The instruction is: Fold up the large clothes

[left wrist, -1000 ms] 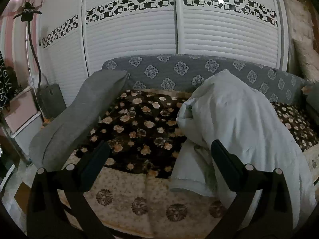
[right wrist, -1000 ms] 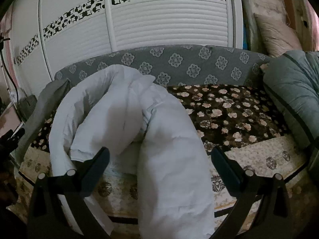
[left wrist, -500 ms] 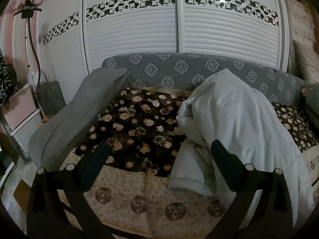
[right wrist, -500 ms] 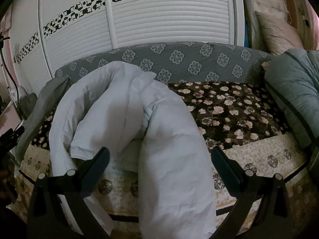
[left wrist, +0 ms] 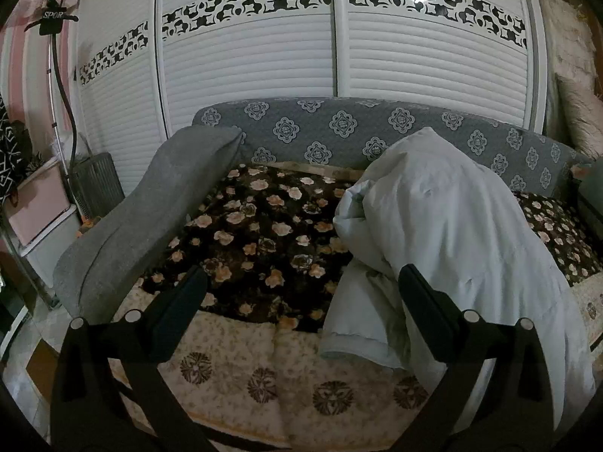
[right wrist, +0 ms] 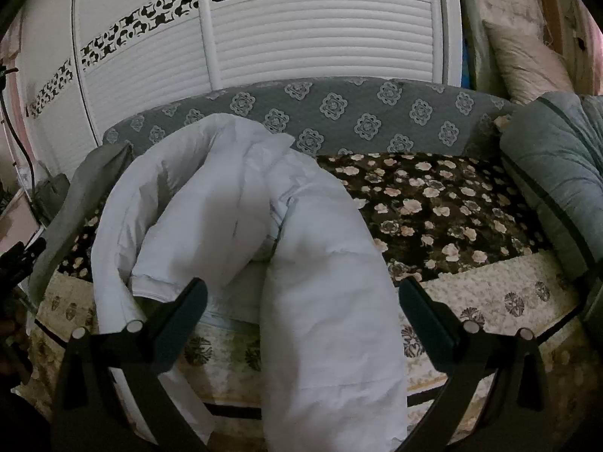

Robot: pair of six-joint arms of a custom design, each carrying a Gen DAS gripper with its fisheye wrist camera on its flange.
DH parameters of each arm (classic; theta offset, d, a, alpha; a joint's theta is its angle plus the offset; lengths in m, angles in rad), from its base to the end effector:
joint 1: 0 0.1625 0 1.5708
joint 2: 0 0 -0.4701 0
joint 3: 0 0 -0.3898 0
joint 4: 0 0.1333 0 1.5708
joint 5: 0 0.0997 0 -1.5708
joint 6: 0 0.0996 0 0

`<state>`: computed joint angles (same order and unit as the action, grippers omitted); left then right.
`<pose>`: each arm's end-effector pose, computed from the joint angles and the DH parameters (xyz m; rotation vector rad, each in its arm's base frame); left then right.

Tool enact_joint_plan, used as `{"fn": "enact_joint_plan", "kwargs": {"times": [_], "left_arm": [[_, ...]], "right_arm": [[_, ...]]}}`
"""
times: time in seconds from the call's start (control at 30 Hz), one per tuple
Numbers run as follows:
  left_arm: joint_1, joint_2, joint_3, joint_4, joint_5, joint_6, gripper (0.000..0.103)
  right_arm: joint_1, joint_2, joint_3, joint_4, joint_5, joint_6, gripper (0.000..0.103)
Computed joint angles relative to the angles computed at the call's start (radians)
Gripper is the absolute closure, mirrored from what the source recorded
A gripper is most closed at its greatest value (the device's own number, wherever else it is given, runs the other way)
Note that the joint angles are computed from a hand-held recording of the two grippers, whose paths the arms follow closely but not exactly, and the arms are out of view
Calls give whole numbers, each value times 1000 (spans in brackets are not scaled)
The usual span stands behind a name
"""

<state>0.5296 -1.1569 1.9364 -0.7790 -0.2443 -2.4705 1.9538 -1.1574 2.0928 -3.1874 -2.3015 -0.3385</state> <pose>-0.2654 -0.4218 0.2192 -0.0887 1.7322 -1.3010 0.2654 -0.4799 0.2844 0.5207 -2.2648 0.8356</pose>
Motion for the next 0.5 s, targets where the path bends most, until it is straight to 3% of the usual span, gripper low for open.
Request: {"fn": "enact_joint_plan", "kwargs": {"times": [0.4,0.5], "left_arm": [[-1,-1,0,-8,-1,14,3],[-3,-1,0,-2,-3,9,3]], "right_arm": [[-4,-6,-2,9,7,3,2],[-7,-22,-6,34,28,37,2]]}}
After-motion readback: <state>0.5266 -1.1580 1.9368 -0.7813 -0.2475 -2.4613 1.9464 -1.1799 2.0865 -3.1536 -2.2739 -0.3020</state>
